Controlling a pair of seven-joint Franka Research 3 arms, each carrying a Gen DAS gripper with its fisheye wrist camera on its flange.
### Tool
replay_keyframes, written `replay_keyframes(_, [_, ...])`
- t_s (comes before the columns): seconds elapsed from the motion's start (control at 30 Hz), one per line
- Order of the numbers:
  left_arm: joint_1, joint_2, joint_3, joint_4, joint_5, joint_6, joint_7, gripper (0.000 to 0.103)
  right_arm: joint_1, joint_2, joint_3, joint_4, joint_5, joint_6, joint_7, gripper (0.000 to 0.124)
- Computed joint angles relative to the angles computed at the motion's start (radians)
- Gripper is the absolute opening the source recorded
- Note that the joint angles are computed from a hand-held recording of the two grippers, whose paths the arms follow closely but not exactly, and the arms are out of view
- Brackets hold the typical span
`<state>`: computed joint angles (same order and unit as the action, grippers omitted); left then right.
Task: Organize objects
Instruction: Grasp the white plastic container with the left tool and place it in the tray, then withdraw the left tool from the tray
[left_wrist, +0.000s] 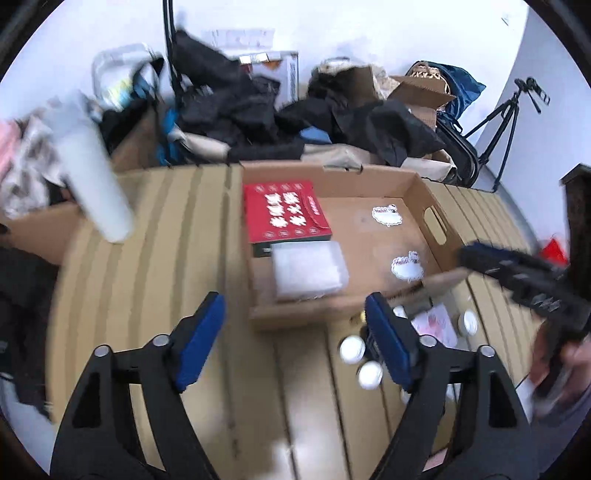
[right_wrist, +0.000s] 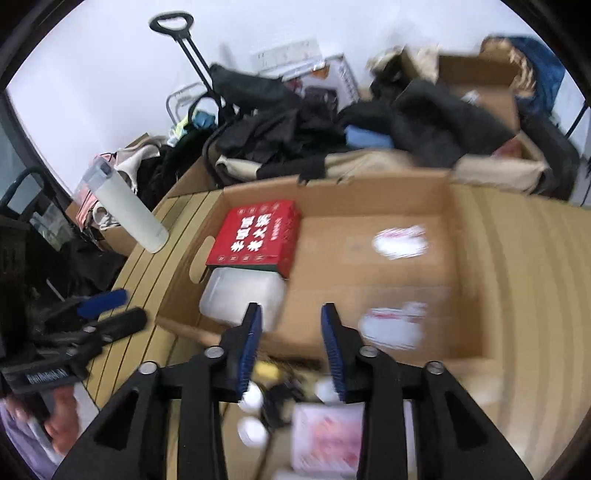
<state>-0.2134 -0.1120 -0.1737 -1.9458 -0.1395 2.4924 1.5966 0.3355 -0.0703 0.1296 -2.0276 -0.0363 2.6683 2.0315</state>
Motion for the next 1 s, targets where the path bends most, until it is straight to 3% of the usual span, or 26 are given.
replay_keyframes(0.03, [0.003,-0.031,-0.001,-0.017,0.019,-0.001,-0.005,0.078,-0.005,-0.053,0.002,-0.029,-0.040,-0.021,0.020,0.074])
replay_keyframes(0.07, [0.005,-0.082,0.000,-0.049,0.038,-0.003,-0.010,0.079,-0.015,-0.114,0.011,-0.064,-0.082,-0.039,0.039,0.088])
replay_keyframes(0.23, [-0.024,-0.342,0.034,-0.220,0.065,-0.016,-0.022,0.093,-0.070,-0.392,0.073,-0.202,-0.129,-0.133,0.080,0.088])
replay_keyframes(0.4, [-0.076,-0.572,0.064,-0.381,0.069,-0.049,-0.061,0.099,-0.099,-0.639,0.142,-0.318,-0.099,-0.230,0.121,0.088])
replay_keyframes(0.53, [-0.077,-0.726,0.022,-0.478,0.119,-0.132,-0.159,0.099,-0.084,-0.797,0.206,-0.414,-0.051,-0.284,0.157,0.088])
replay_keyframes(0.63, [-0.150,-0.883,0.033,-0.579,0.102,-0.176,-0.195,0.099,-0.057,-0.898,0.271,-0.474,-0.029,-0.336,0.200,0.088])
replay_keyframes(0.77, [-0.209,-1.034,0.020,-0.661,0.086,-0.263,-0.275,0.099,0.040,-1.029,0.317,-0.564,0.038,-0.377,0.250,0.088])
replay_keyframes(1.0, [-0.266,-1.077,0.004,-0.679,0.118,-0.282,-0.306,0.100,0.123,-1.091,0.366,-0.601,0.085,-0.444,0.281,0.088])
